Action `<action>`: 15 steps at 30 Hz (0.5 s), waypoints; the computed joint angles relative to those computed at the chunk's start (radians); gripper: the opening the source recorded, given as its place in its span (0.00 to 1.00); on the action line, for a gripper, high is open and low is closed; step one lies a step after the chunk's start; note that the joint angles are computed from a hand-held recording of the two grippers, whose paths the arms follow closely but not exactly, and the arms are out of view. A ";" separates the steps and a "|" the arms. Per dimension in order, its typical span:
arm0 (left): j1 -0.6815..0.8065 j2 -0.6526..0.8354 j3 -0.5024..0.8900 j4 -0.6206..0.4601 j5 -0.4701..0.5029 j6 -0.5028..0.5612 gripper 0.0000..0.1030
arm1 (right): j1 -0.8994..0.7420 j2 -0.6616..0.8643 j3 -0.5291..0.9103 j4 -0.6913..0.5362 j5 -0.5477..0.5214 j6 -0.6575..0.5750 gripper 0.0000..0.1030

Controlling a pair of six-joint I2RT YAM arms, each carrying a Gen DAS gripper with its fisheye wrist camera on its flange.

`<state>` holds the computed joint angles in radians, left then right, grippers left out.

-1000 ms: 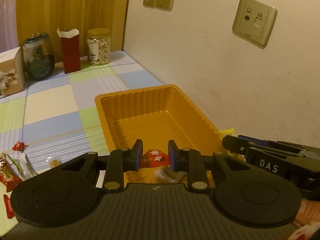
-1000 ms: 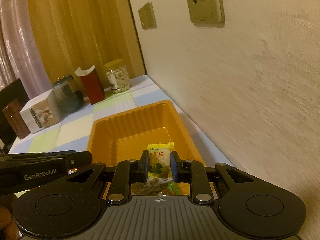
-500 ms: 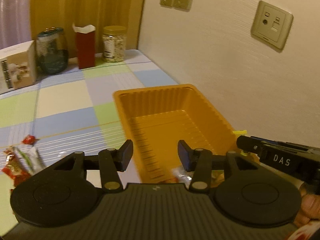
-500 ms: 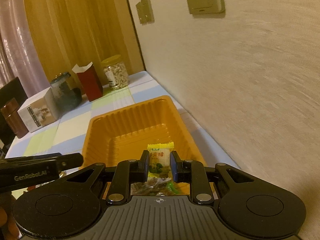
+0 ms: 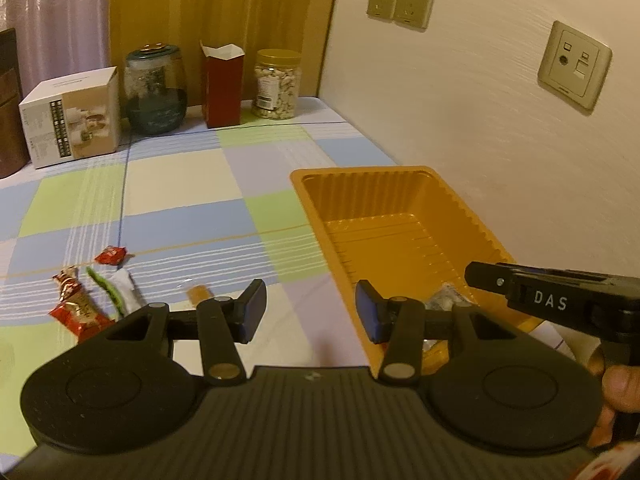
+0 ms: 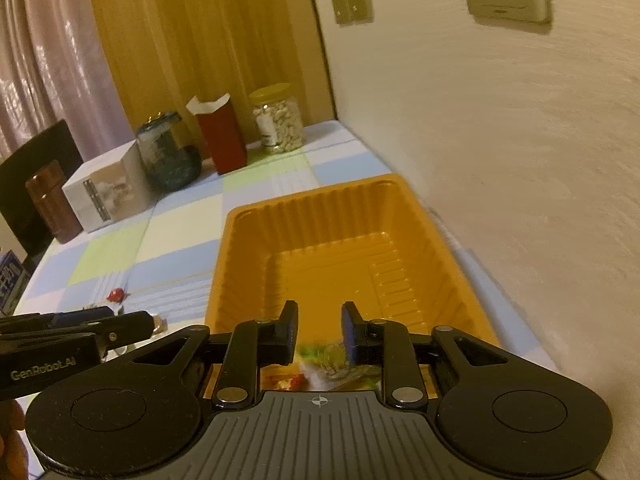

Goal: Organize snacks
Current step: 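Open both tools to release the packets into the tray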

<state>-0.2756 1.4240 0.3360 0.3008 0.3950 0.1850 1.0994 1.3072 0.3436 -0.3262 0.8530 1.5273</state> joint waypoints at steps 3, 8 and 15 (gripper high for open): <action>0.035 -0.008 -0.005 -0.011 0.014 0.019 0.44 | 0.018 0.014 0.005 -0.001 0.013 0.025 0.58; 0.099 -0.039 -0.018 -0.041 0.044 0.055 0.46 | 0.050 0.047 0.049 -0.059 0.017 0.071 0.58; 0.207 -0.129 -0.042 -0.127 0.097 0.124 0.47 | 0.120 0.082 0.126 -0.185 0.034 0.166 0.58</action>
